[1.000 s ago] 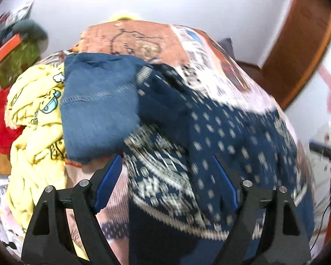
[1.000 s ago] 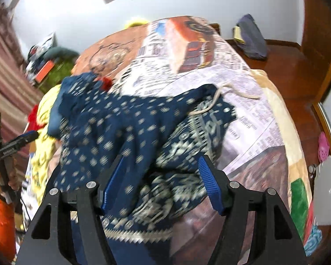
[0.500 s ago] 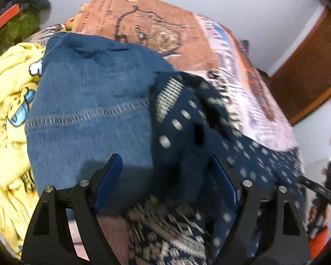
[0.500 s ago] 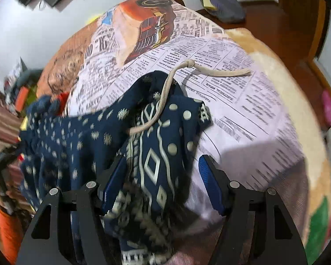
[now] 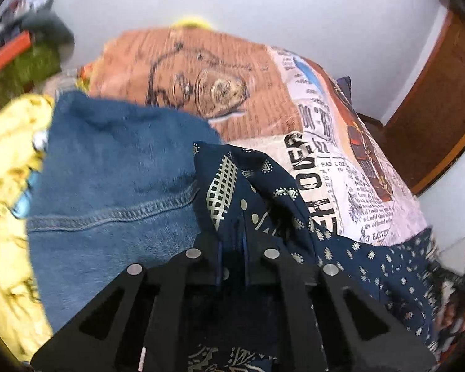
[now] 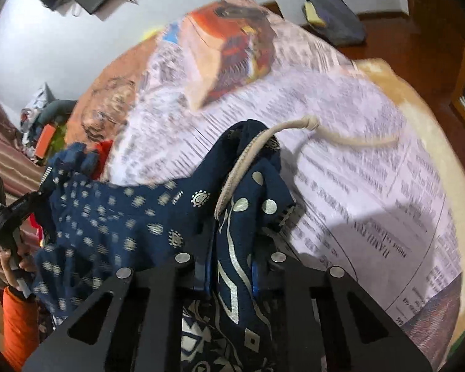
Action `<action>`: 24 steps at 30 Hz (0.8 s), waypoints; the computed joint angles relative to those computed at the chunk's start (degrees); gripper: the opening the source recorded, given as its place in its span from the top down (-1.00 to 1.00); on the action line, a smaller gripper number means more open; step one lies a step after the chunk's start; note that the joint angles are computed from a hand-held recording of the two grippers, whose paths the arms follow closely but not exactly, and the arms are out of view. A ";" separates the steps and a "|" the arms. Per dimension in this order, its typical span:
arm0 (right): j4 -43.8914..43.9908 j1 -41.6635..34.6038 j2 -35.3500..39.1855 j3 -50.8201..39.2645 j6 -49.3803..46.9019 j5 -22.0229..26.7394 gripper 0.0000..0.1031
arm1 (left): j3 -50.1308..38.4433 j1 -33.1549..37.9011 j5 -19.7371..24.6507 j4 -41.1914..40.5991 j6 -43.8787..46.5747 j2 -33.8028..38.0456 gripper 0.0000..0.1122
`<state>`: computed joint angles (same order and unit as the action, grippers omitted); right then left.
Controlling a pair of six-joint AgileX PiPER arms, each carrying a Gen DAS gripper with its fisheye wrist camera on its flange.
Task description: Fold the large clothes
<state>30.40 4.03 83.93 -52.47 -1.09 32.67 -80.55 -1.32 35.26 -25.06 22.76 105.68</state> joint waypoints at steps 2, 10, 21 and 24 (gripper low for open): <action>-0.65 0.28 -1.82 -1.62 0.48 0.68 0.74 | 1.94 0.04 0.07 -0.43 1.23 -3.50 0.86; -11.52 5.43 -0.42 -16.22 7.80 4.20 0.78 | 6.88 6.83 3.86 -8.73 9.09 -16.87 0.87; -21.18 8.65 19.73 -37.37 13.95 7.92 0.79 | -4.25 12.51 3.56 0.79 -0.35 -2.36 0.86; -29.73 9.56 23.23 -39.02 20.66 8.52 0.85 | -7.83 11.83 2.37 6.21 -5.80 4.26 0.86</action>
